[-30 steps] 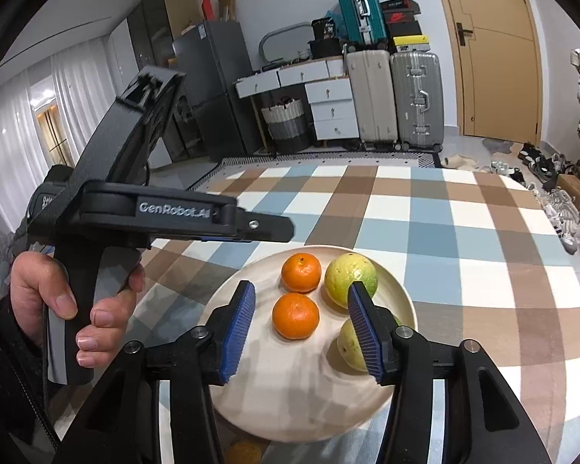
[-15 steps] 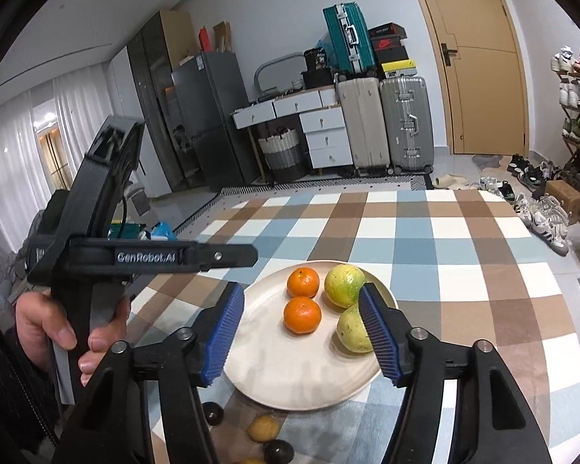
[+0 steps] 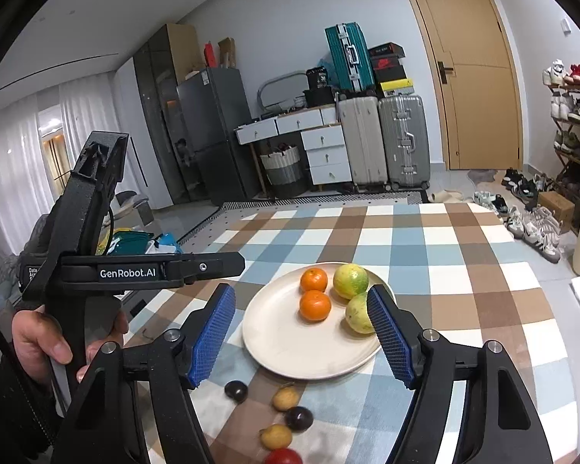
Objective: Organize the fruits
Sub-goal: 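Withdraw both tools from the plate toward the loose fruits on the cloth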
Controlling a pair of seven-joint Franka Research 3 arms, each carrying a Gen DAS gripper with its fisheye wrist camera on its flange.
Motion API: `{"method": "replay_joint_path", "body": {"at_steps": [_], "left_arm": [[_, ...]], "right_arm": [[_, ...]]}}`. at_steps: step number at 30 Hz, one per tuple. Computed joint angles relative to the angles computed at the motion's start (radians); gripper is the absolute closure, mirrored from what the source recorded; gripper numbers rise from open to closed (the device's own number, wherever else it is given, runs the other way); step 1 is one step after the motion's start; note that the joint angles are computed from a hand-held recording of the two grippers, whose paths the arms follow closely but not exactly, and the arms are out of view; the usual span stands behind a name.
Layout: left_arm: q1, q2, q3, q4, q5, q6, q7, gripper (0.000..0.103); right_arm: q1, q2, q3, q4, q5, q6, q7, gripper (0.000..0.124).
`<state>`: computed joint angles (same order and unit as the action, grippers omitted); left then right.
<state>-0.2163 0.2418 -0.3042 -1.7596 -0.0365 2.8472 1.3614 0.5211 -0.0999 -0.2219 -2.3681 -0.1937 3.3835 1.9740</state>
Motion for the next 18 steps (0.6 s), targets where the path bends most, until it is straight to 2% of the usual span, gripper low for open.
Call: {"method": "replay_joint_path", "body": {"at_steps": [3,8,15,18], "left_arm": [[-0.020,-0.052,0.016,-0.060,0.040,0.027,-0.041,0.021],[-0.050,-0.115,0.039,-0.127,0.127,0.045,-0.115,0.020],[-0.069,-0.193,0.048,-0.219,0.207,0.090,-0.203,0.011],[-0.074,-0.223,0.053,-0.261,0.262,0.121,-0.266,0.002]], "right_arm": [[-0.116,-0.036,0.150,-0.043,0.127,0.026,-0.109,0.044],[-0.177,-0.092,0.254,-0.091,0.266,0.042,-0.224,0.042],[-0.223,-0.150,0.352,-0.143,0.443,0.074,-0.354,0.038],[-0.230,-0.164,0.372,-0.157,0.497,0.079,-0.386,0.033]]}}
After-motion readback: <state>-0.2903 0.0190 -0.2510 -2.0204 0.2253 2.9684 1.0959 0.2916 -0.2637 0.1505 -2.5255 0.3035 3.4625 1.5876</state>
